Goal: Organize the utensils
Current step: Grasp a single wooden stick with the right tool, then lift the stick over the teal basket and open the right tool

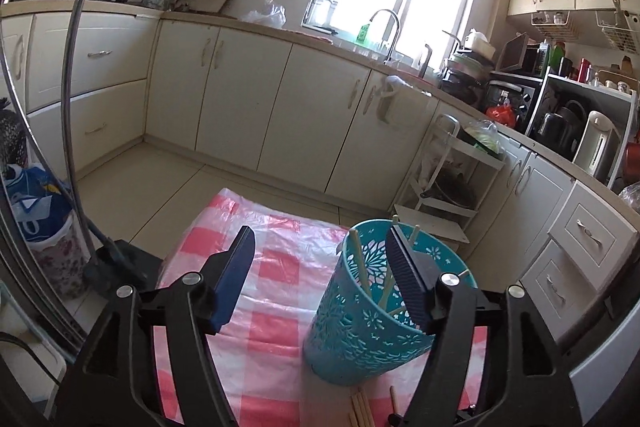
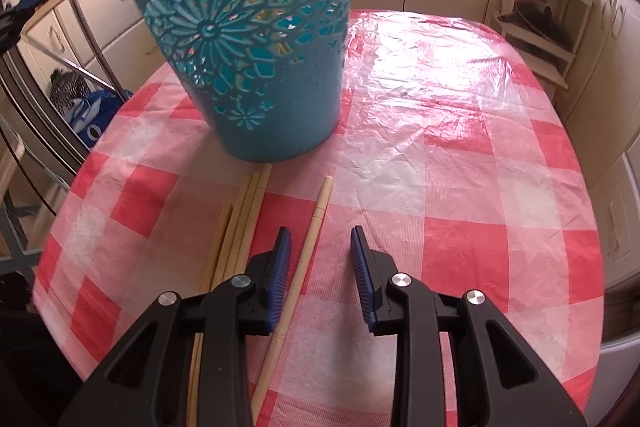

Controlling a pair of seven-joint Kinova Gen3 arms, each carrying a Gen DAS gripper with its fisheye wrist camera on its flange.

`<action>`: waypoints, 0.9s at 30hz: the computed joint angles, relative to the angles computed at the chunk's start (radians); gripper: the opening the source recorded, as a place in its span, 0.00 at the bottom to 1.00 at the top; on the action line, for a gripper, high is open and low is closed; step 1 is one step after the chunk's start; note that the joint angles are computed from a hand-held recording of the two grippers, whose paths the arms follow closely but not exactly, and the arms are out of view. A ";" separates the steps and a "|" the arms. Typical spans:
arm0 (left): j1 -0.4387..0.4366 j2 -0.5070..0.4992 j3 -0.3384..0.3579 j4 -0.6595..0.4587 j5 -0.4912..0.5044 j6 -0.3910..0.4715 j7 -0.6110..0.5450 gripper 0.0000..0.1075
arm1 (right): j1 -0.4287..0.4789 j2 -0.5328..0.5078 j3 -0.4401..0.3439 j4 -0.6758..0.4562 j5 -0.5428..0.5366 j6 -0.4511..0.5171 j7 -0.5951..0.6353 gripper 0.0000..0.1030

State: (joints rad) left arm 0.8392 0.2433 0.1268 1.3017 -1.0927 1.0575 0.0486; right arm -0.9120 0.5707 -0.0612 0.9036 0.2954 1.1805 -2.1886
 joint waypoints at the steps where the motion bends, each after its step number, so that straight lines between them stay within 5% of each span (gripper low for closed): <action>1: -0.006 0.003 0.004 -0.006 0.018 0.006 -0.025 0.61 | -0.013 0.006 0.006 -0.008 0.016 0.010 0.004 0.30; 8: 0.017 0.057 -0.007 -0.107 0.073 0.093 -0.175 0.71 | 0.037 0.007 -0.021 -0.017 -0.053 -0.002 0.032 0.07; 18: 0.090 0.137 -0.062 -0.239 0.126 0.174 -0.370 0.81 | 0.247 -0.063 -0.115 0.141 -0.361 -0.171 0.078 0.06; 27: 0.111 0.146 -0.093 -0.264 0.158 0.197 -0.401 0.85 | 0.342 -0.096 -0.159 0.222 -0.530 -0.255 0.164 0.06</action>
